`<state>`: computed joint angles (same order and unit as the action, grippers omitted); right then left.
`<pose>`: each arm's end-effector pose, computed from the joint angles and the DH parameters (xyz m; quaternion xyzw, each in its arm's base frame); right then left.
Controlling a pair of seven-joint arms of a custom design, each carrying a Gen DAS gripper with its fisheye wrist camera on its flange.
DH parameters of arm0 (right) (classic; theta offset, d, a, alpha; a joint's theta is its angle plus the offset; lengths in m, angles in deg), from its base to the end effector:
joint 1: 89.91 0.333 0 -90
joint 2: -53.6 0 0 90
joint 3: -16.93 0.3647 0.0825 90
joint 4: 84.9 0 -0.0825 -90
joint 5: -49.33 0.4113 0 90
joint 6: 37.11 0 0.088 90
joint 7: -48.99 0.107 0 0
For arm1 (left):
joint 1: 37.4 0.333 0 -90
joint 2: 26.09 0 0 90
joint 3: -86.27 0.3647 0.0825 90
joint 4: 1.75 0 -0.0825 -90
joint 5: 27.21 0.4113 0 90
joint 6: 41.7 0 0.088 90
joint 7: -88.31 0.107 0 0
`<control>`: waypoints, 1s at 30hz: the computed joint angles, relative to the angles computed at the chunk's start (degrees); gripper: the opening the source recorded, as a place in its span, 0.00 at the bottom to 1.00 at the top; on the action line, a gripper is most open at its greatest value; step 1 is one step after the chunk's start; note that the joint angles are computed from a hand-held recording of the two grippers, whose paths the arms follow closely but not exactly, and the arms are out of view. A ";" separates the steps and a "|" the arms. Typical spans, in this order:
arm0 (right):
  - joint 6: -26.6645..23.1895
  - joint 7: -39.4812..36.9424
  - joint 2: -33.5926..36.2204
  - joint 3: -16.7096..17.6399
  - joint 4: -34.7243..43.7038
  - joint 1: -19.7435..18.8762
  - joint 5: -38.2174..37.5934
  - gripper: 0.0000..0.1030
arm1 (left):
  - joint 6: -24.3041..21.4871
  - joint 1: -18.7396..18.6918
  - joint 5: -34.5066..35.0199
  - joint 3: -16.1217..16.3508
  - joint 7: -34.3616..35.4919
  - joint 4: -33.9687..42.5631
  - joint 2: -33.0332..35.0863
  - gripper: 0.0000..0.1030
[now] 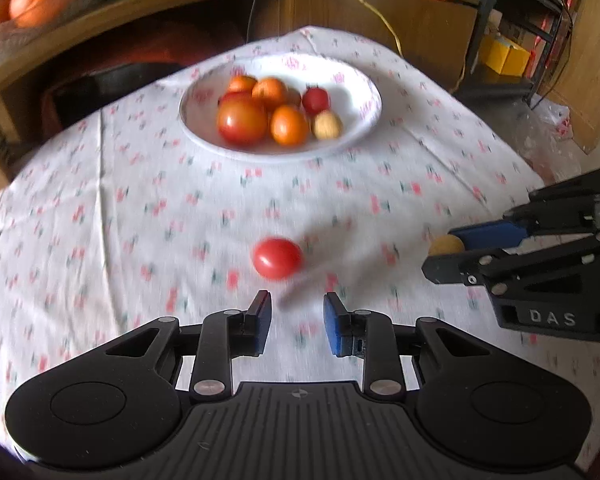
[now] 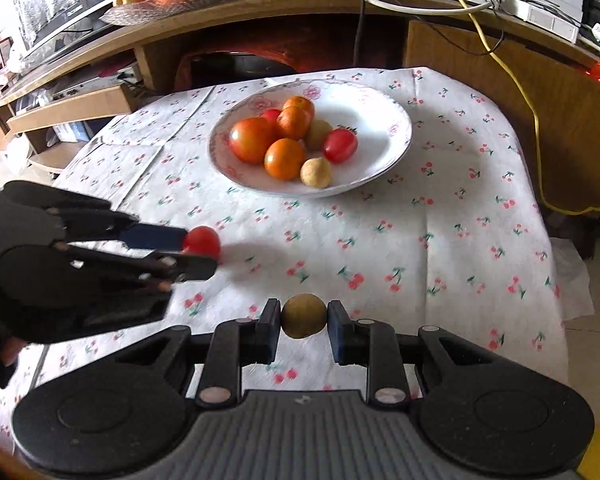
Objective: Organize fruits
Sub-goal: 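Close the left tool on the red tomato while the right tool closes on the kiwi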
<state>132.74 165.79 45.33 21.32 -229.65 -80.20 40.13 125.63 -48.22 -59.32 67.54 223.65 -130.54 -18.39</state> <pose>0.4860 0.1339 0.4224 -0.6531 0.7001 -0.1565 0.2425 0.5374 -0.2618 0.3913 -0.3694 0.8812 -0.2732 0.1115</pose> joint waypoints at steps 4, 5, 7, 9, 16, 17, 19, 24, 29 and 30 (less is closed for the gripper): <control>-1.07 -0.61 -1.52 0.79 -1.53 1.34 0.77 0.25 | 1.21 -0.48 -0.03 0.15 0.56 -2.29 -1.34 0.38; -1.25 0.02 -1.69 1.38 -1.80 1.06 -0.20 0.25 | 1.55 -0.39 -0.75 0.02 1.06 -2.27 -1.36 0.38; -1.78 2.53 -1.89 2.87 -2.10 -0.09 -3.33 0.25 | 1.04 0.66 -5.14 -0.76 4.17 -1.69 -1.66 0.45; -1.84 4.22 -2.22 3.19 -2.28 -0.36 -4.84 0.25 | 2.19 0.61 -7.55 -0.54 5.33 -1.35 -1.59 0.57; -0.25 4.45 -1.82 2.99 -2.71 -0.33 -7.08 0.26 | 3.18 0.36 -4.32 0.68 0.25 -0.46 0.71 0.59; 0.17 4.15 -1.69 2.70 -2.76 -0.13 -6.85 0.26 | 3.84 0.71 -4.39 0.08 0.72 -0.47 0.93 0.59; 0.43 3.46 -1.64 2.23 -2.78 0.30 -6.12 0.26 | 5.37 1.58 -5.33 -1.50 2.07 -0.09 1.59 0.59; 1.16 -0.91 -2.20 0.11 -3.64 2.63 -0.81 0.29 | 5.89 2.14 -2.68 -2.14 -0.36 0.93 3.21 0.59; 1.22 -3.99 -2.49 -0.35 -3.98 3.22 2.71 0.30 | 6.33 4.62 -3.55 -5.10 1.47 1.00 3.52 0.53; 1.13 -4.28 -2.48 -0.26 -3.91 3.18 3.12 0.30 | 6.43 4.63 -3.37 -5.17 1.41 1.00 3.55 0.49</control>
